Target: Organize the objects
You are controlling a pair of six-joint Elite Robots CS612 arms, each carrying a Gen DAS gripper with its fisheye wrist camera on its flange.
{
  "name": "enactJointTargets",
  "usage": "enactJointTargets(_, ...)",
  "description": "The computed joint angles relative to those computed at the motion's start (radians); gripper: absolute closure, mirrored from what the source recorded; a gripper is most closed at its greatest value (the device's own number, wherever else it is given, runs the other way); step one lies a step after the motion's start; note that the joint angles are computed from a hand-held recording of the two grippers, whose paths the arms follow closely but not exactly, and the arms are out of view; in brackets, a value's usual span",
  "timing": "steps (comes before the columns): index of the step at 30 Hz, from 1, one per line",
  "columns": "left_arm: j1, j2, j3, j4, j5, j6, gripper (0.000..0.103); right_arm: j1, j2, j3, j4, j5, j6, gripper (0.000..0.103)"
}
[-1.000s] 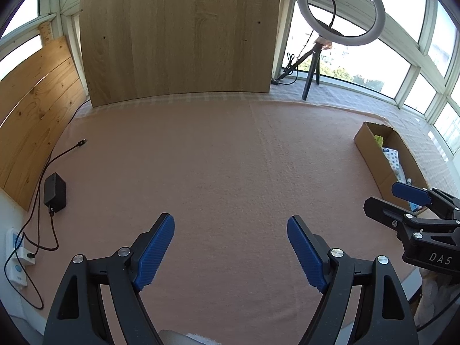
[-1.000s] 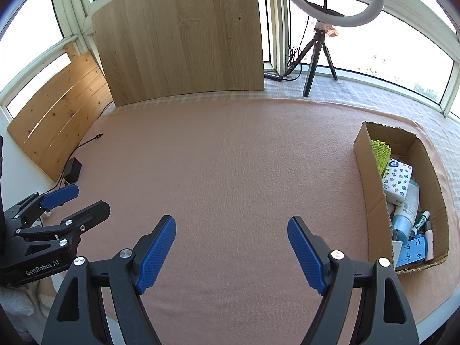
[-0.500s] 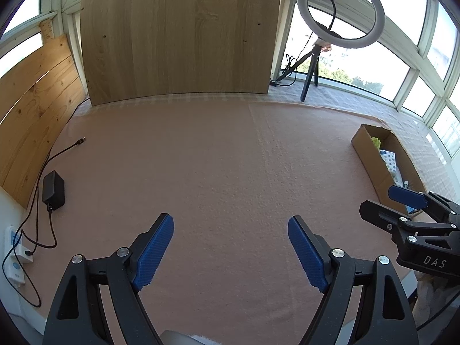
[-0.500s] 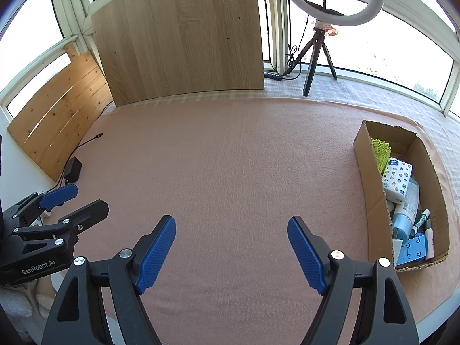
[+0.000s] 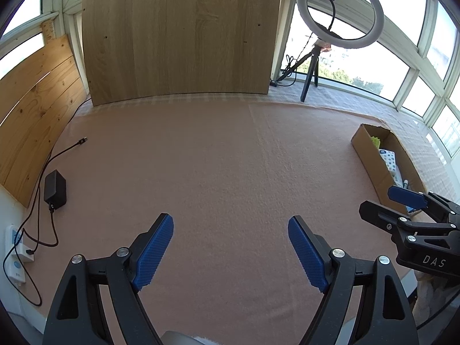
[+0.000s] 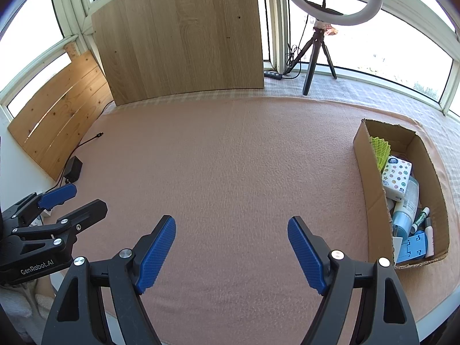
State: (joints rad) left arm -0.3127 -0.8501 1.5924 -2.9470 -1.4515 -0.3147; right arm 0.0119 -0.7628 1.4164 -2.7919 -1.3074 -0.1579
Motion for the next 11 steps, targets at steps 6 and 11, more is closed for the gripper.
enactJointTargets(6,0.001,-0.003,0.008,-0.013,0.002,0.004,0.018,0.000,-0.001,0.003,-0.002,0.000,0.000,0.026)
enactJointTargets(11,0.002,0.000,0.008,-0.010,0.007,0.004,0.016,0.001,-0.001,0.005,-0.003,-0.004,0.000,0.026)
